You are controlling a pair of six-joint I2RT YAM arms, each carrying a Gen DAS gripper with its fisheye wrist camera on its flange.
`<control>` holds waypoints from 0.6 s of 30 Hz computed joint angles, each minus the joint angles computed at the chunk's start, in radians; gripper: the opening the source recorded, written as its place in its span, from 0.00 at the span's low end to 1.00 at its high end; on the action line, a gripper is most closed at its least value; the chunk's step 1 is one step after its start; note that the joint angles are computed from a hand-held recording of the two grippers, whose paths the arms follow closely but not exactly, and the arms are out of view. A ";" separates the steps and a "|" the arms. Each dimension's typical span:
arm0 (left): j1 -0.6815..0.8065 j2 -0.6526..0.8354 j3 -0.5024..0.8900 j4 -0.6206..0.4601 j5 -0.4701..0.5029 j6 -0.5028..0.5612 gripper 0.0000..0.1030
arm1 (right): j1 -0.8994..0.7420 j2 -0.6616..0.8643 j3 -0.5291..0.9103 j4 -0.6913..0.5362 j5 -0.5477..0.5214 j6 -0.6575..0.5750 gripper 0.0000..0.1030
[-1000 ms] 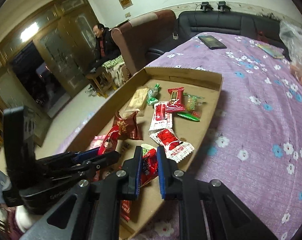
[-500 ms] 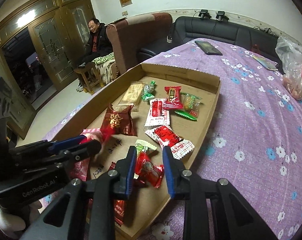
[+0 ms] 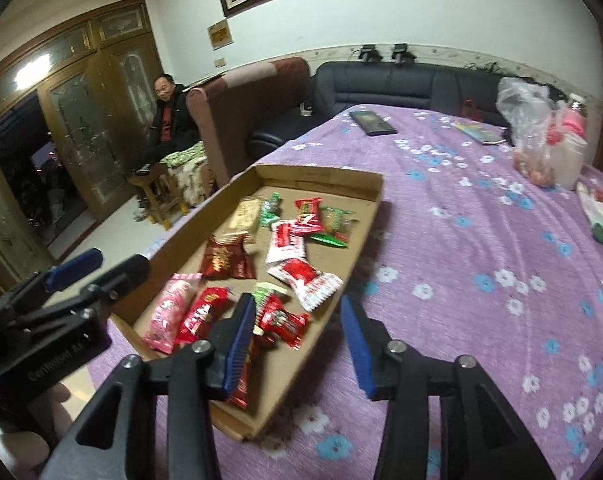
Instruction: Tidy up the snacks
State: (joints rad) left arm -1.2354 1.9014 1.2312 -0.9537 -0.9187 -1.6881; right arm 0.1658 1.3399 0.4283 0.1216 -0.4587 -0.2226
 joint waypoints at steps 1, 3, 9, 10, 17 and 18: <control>-0.004 0.002 0.004 -0.004 0.001 -0.003 0.69 | -0.010 -0.013 -0.009 -0.003 -0.005 -0.003 0.50; -0.012 0.012 0.021 -0.021 0.004 -0.012 0.69 | -0.024 -0.034 -0.025 -0.009 -0.008 -0.010 0.51; -0.045 0.034 0.069 -0.076 0.009 -0.048 0.69 | -0.065 -0.099 -0.067 -0.031 -0.023 -0.033 0.55; -0.051 0.040 0.081 -0.094 0.007 -0.061 0.69 | -0.069 -0.110 -0.074 -0.034 -0.025 -0.035 0.56; -0.110 0.095 0.178 -0.310 -0.041 -0.257 0.69 | -0.089 -0.205 -0.122 -0.067 -0.029 -0.064 0.56; -0.124 0.119 0.214 -0.390 -0.052 -0.326 0.69 | -0.092 -0.226 -0.131 -0.074 -0.032 -0.070 0.56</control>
State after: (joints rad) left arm -1.3593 2.0200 1.4450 -1.3433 -0.9711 -2.0136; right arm 0.0741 1.1139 0.2972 0.0471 -0.4907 -0.2922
